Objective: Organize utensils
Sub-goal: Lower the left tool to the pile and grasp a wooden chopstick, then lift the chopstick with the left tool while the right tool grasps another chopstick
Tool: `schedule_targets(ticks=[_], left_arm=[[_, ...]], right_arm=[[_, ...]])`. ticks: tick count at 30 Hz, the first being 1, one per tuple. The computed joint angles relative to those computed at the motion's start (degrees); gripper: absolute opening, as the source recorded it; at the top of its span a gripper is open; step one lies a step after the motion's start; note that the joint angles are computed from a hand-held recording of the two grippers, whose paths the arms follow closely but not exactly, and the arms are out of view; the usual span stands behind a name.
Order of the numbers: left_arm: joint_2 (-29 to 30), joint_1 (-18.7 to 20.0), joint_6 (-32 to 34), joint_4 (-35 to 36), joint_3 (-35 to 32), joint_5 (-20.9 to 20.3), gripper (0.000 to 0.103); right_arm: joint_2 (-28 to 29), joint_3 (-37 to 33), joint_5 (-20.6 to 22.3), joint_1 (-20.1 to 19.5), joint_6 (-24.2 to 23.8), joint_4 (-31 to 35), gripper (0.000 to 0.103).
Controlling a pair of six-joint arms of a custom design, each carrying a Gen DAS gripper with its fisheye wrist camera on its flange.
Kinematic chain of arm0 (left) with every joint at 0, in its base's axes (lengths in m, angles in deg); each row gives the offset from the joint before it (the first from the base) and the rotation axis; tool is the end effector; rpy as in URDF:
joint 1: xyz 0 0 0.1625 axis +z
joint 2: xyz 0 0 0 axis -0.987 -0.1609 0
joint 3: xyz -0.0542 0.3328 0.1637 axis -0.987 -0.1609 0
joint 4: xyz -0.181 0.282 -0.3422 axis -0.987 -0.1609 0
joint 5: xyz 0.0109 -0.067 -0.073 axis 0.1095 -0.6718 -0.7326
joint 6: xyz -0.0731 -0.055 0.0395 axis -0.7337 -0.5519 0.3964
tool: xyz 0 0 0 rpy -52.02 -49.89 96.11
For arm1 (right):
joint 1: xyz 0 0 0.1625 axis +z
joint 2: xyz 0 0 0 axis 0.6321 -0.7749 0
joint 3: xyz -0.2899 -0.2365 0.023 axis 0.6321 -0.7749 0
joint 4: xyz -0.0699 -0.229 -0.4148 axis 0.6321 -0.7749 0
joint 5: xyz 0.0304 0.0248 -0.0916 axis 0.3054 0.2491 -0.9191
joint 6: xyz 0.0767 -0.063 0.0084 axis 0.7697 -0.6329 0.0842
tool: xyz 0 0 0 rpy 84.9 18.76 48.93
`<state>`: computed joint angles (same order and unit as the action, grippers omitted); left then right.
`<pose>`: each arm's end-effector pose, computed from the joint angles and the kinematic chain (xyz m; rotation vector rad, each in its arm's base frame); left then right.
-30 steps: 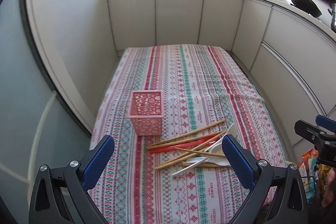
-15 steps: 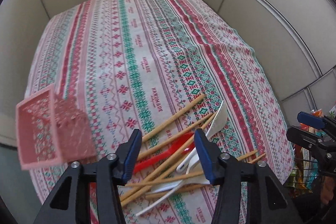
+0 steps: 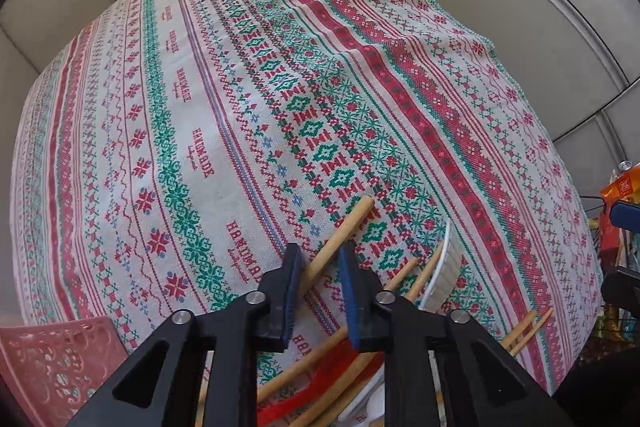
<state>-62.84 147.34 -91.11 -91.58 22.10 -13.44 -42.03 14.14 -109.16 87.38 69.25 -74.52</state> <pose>-0.0416 -0.5960 0.4023 0.4030 2.4044 -0.2083 0.4910 -0.5252 0.0545 0.2679 -2.5600 0.1801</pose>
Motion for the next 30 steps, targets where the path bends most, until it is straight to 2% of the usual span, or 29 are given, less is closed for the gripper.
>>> schedule_targets(ticks=[4,6,11,15,18,24,28,30], left_arm=[[-1.10,-0.56,-0.56,-1.76,1.02,2.64,0.007],[-2.94,-1.07,-1.91,-2.30,1.50,2.51,0.007],[-8.95,-5.52,-4.47,-1.49,3.26,6.32,0.007],[-15.07,-10.02,-7.47,0.16,4.73,9.68,0.007],[-20.58,-14.38,-11.53,2.79,6.54,14.92,0.007],[-30.65,-19.76,-18.02,5.48,10.89,20.52,0.007],[-36.26,-20.17,-21.15,6.38,13.00,19.21,0.007],[-37.41,-19.83,-21.30,6.82,13.85,19.31,0.007]], right_arm=[[0.21,-0.01,0.94,-0.09,-0.17,0.03,0.077],[0.28,0.07,2.11,-0.16,-0.59,-0.11,0.077],[0.95,-0.46,5.18,0.17,-2.53,-1.56,0.072],[3.06,-2.75,9.43,0.75,-6.41,-1.82,0.063],[4.75,-4.53,11.55,1.56,-8.93,-1.60,0.057],[7.97,-7.23,14.88,3.68,-16.87,0.06,0.052],[9.74,-8.36,15.50,5.12,-22.44,4.27,0.051],[9.89,-8.05,14.60,5.36,-22.01,6.30,0.047]])
